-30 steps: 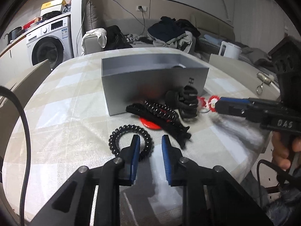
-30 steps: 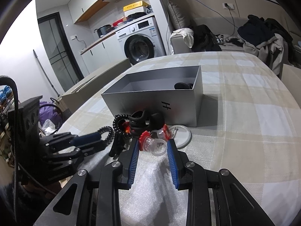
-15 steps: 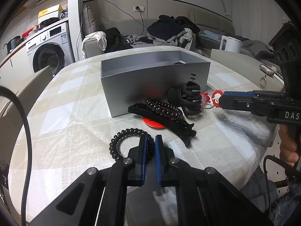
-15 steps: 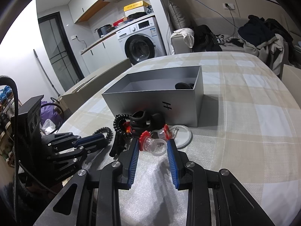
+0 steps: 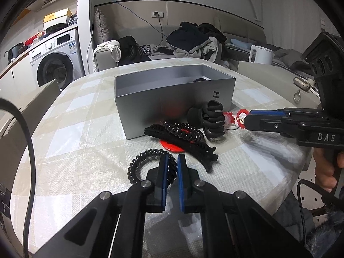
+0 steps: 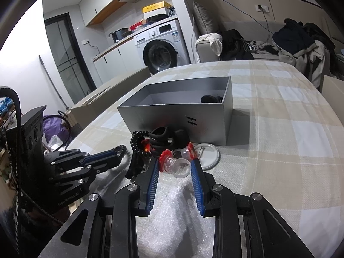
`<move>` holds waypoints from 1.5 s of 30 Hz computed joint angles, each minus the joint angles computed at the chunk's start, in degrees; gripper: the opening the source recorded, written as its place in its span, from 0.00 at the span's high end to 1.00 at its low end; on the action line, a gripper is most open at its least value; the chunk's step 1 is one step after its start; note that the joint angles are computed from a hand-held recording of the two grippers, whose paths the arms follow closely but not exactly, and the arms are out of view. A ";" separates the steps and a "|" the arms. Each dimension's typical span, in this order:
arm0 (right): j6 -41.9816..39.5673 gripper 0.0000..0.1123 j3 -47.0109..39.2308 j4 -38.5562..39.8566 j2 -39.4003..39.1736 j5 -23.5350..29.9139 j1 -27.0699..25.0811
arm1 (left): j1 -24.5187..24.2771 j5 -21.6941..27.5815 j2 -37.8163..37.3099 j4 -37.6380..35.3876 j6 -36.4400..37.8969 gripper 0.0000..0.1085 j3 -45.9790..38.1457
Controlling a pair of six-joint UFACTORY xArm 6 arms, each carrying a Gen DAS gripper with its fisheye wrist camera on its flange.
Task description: Organize jewelry
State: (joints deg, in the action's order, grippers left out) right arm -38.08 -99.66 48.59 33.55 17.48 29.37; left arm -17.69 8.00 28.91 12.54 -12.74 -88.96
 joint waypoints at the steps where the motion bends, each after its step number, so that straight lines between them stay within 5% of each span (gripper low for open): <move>1: -0.03 0.74 0.03 0.01 -0.01 0.02 0.00 | -0.03 0.01 0.04 0.00 -0.09 0.96 -0.09; 45: -0.25 0.74 0.26 0.39 -0.30 -0.19 0.01 | 0.26 -1.15 0.25 1.95 -2.12 0.96 -0.38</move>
